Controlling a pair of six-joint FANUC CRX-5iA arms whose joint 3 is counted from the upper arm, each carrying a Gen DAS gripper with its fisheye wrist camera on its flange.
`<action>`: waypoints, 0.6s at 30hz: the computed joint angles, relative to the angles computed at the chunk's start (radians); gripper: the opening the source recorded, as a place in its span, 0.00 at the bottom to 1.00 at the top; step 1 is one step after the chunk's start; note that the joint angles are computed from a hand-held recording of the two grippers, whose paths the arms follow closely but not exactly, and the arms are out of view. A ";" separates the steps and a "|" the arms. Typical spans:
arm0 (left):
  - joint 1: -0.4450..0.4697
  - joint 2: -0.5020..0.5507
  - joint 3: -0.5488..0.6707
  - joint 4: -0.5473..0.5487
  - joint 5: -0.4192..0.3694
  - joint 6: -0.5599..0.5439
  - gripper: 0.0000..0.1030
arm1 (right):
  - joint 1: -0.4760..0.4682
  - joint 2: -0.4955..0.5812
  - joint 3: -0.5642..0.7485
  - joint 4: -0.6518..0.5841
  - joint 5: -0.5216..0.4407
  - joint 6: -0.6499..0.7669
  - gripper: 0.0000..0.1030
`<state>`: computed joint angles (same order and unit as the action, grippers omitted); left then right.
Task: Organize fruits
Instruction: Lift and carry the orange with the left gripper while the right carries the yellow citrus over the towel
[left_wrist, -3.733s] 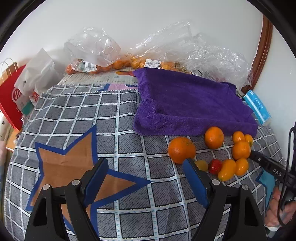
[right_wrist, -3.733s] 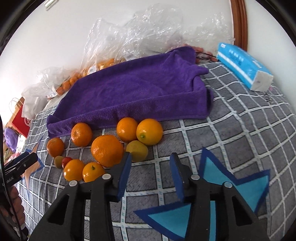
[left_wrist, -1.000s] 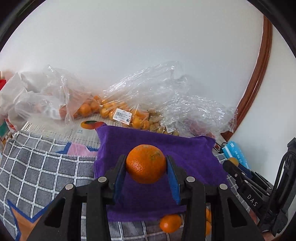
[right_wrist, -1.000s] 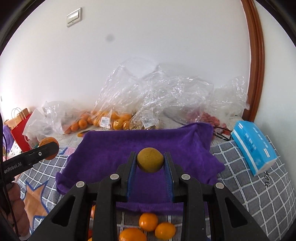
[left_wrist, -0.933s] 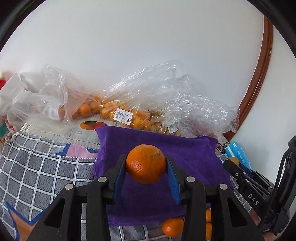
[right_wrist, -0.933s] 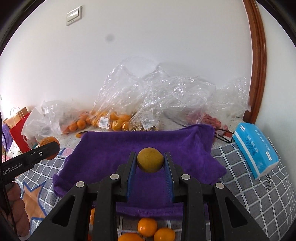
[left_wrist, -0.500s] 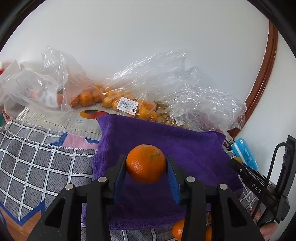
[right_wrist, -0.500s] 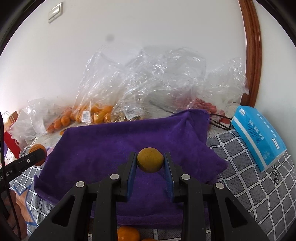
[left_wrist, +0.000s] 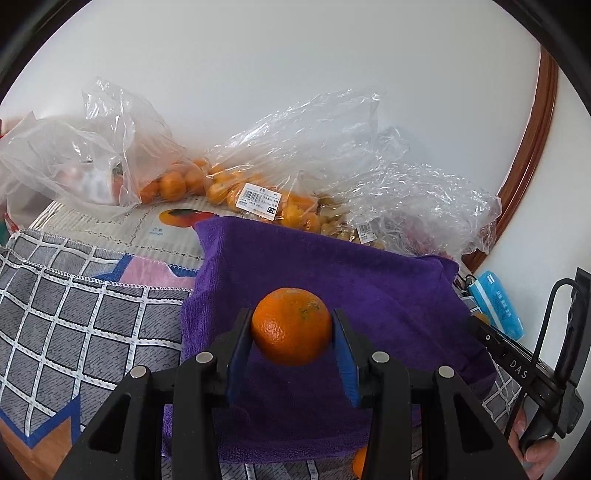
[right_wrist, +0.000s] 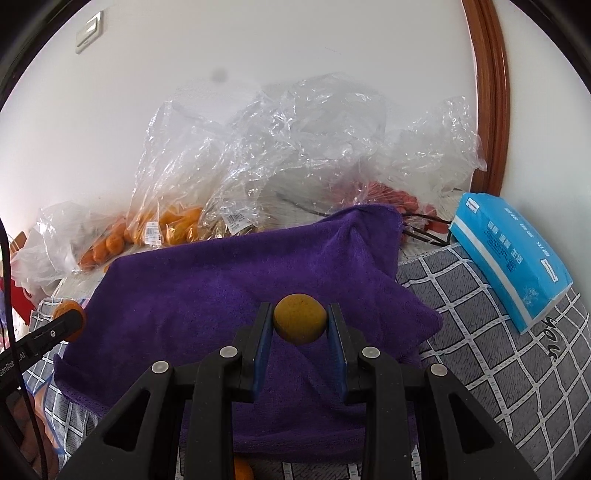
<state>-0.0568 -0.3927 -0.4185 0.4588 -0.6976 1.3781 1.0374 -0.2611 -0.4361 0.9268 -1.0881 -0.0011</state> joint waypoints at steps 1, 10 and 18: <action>0.001 0.003 0.000 0.004 -0.004 -0.002 0.39 | -0.003 0.001 0.000 -0.009 0.003 0.001 0.28; 0.006 0.020 0.001 0.020 -0.031 -0.011 0.39 | -0.010 0.019 0.013 -0.058 0.018 0.026 0.28; 0.002 0.036 0.018 -0.011 -0.050 0.013 0.39 | -0.002 0.043 0.031 -0.081 0.008 0.061 0.28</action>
